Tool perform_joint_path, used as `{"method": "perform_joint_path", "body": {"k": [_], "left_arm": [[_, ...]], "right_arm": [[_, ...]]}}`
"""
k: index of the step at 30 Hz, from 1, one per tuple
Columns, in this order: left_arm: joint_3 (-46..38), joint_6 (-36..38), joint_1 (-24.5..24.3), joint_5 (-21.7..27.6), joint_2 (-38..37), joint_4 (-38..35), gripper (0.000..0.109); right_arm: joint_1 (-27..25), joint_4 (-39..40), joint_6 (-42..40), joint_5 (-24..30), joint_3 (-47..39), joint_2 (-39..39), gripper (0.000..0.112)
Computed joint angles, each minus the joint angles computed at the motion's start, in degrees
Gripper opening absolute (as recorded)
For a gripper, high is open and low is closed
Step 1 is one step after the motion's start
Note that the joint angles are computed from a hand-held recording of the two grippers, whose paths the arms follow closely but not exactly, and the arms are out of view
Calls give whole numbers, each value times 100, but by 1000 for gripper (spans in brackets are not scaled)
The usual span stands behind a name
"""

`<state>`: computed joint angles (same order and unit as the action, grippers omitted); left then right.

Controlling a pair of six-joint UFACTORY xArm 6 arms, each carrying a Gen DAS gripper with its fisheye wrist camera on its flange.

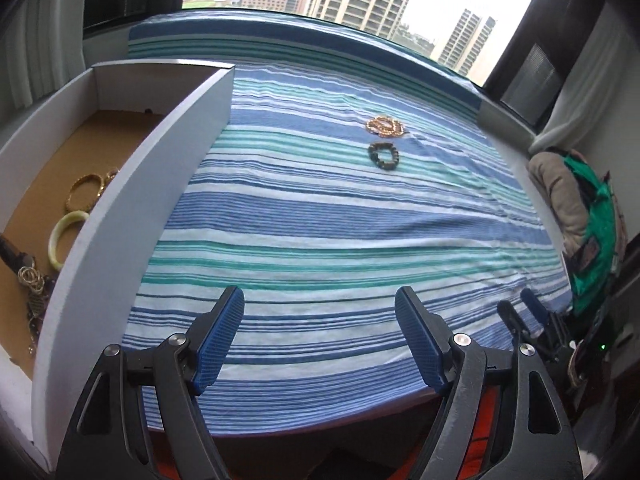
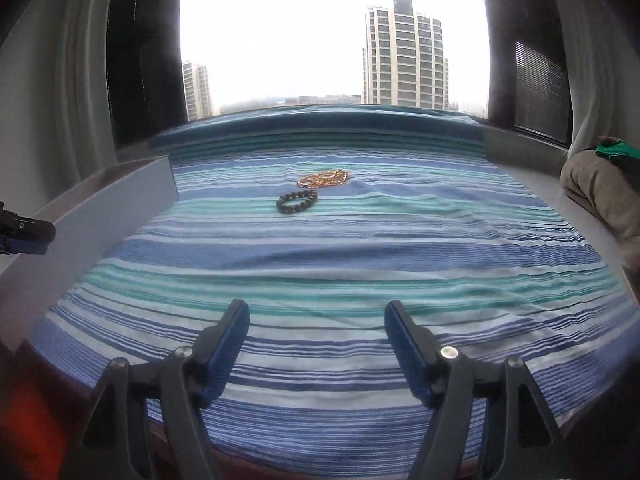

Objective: Organize jewelry

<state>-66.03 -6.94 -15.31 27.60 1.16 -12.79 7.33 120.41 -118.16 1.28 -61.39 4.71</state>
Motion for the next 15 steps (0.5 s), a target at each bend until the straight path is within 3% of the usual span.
{"method": "perform_joint_path", "body": {"k": [4, 9, 15], "left_arm": [[-220, -112, -103, 68, 111, 176, 82], [-365, -224, -135, 143, 277, 260, 83], [-385, -337, -151, 218, 327, 331, 82]], "right_arm": [[-95, -468, 520, 230, 190, 25, 73], [-136, -455, 488, 450, 333, -27, 73], [-173, 349, -330, 519, 362, -97, 73]]}}
